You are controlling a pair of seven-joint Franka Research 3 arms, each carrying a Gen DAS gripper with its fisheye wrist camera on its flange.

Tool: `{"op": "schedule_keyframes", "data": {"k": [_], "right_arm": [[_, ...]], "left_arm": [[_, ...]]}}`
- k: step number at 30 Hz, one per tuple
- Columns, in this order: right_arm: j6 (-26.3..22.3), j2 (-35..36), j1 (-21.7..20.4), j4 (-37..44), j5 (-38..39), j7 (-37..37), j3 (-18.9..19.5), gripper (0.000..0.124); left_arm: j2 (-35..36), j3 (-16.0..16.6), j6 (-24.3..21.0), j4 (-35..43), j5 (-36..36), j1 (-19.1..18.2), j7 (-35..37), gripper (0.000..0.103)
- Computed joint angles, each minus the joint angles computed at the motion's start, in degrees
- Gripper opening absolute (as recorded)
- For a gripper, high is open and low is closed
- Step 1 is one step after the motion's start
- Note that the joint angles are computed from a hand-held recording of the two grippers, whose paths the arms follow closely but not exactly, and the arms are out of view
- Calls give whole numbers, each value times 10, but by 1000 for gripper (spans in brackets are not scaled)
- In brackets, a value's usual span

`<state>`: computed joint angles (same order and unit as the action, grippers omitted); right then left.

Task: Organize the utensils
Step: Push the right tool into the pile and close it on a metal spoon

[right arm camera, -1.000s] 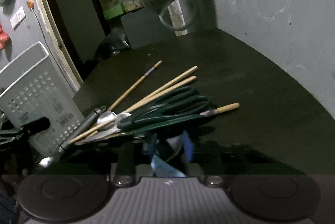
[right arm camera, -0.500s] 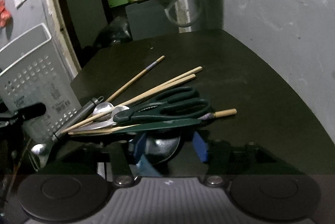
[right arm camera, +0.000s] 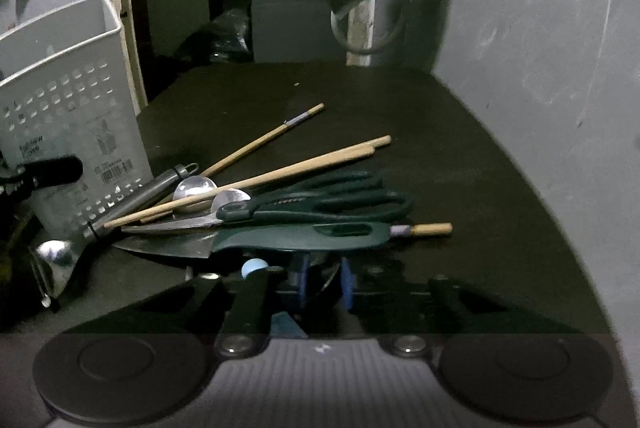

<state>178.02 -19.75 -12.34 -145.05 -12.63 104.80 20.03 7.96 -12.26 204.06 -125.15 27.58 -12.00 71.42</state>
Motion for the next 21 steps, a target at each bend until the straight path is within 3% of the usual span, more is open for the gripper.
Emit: {"op": "schedule_keyframes", "data": {"k": [4,7,12,14,15,17,21], "right_arm": [[-47,-51,-135,8,-118,61,137,8],[-107,-73,-165,21,-186,76,183,0],[-142,-67,-116,19,-218,70,156,0],[-141,-62,-92,19,-206,84,128,6],[-136,-60,-78,17,-196,91,109,9],[-126,-54,-40,12,-166,94,61,29],[-83,-29,62,0,-79,52,-63,45]], "left_arm": [[1,-1,-2,3,0,0,-1,75],[2,0,-1,2,-6,-3,4,75],[2,0,-1,2,-6,-3,5,75],[2,0,0,2,-6,-2,4,75],[2,0,0,2,-6,-2,4,75],[2,0,0,1,-8,-3,6,75],[2,0,0,2,-7,-3,5,75]]}}
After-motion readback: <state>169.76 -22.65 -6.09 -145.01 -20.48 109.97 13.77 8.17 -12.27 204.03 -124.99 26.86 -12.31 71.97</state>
